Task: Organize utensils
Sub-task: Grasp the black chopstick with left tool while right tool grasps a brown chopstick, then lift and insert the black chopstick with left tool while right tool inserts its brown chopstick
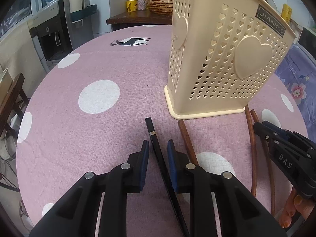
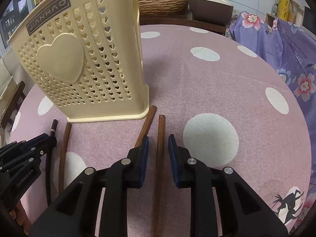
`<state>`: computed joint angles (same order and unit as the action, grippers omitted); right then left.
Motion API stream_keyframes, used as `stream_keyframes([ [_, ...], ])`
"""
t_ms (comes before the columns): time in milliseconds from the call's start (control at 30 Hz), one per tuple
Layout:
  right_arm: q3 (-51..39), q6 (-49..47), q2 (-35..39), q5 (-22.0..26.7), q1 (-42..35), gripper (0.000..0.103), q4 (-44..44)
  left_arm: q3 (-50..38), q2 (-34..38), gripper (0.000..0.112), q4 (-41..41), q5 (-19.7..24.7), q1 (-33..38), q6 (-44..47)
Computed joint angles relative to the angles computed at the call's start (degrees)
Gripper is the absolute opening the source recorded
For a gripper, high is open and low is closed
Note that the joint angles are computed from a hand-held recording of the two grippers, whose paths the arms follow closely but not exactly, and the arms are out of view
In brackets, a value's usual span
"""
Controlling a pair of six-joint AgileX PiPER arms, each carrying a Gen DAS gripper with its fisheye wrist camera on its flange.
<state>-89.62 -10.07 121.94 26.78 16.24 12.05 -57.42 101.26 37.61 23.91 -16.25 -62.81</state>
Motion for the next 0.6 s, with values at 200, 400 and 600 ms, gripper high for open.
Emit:
stream_keyframes([
  [200,-0.37,-0.64,0.37,-0.24,-0.05,0.022,0.5,0.92,-0.46,0.02,1.88,0.33,-0.9,-2.72],
  [400,-2.48,-0.45,1.6,0.63,-0.61,0.013,1.06,-0.44,0.77,0.012,3.79,1.31,-1.19,-4.3],
  [600,-2.88,-1.26,2.05,0.32,-0.91,0.009,2.21,-0.94,1.39,0.01,5.82,1.38,-1.3,-5.79],
])
